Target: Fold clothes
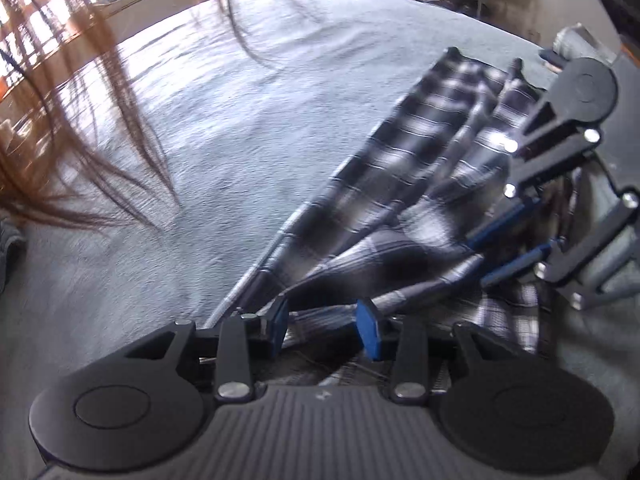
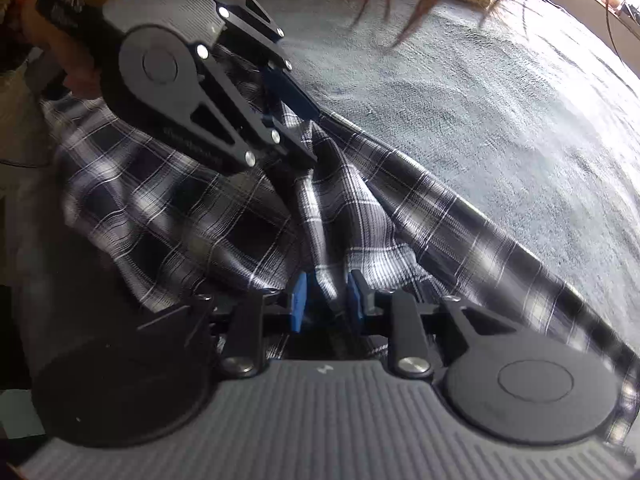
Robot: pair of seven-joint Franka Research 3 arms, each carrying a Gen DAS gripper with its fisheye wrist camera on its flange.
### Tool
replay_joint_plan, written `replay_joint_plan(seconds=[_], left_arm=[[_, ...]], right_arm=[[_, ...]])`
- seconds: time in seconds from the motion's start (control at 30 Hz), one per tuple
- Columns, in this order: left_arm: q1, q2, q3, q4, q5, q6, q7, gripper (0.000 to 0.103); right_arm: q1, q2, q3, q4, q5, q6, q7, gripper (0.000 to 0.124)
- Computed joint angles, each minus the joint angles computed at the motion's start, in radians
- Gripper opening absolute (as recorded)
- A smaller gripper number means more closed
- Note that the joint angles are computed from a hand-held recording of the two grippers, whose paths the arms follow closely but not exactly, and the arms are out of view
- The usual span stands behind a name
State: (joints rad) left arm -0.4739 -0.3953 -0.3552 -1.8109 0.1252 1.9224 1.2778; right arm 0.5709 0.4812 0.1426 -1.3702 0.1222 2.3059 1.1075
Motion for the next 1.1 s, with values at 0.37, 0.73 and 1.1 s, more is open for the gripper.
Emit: replay_joint_plan(seconds=[0.37,0.73,1.1], left_arm=[[-0.01,0.102,-0.044,0.06,0.079,0.045,0.005,0.036],[0.012,0.187,-0.035,0.121,0.163,0.027,-0.172,0.025],[0.028,0.224,-0.015,0.144,0.15,0.004,-0.303,0.029]], right_arm=[[0.047,-0.011,-0.091,-0.087,-0.206,0.226,0.191,0.011],[-0.015,0.174,-0.084,0.12,-0.067,0.236,0.455,0.019],[-0.123,0.295,-0.02,0.294,0.171,0.132,0.61,0.032]])
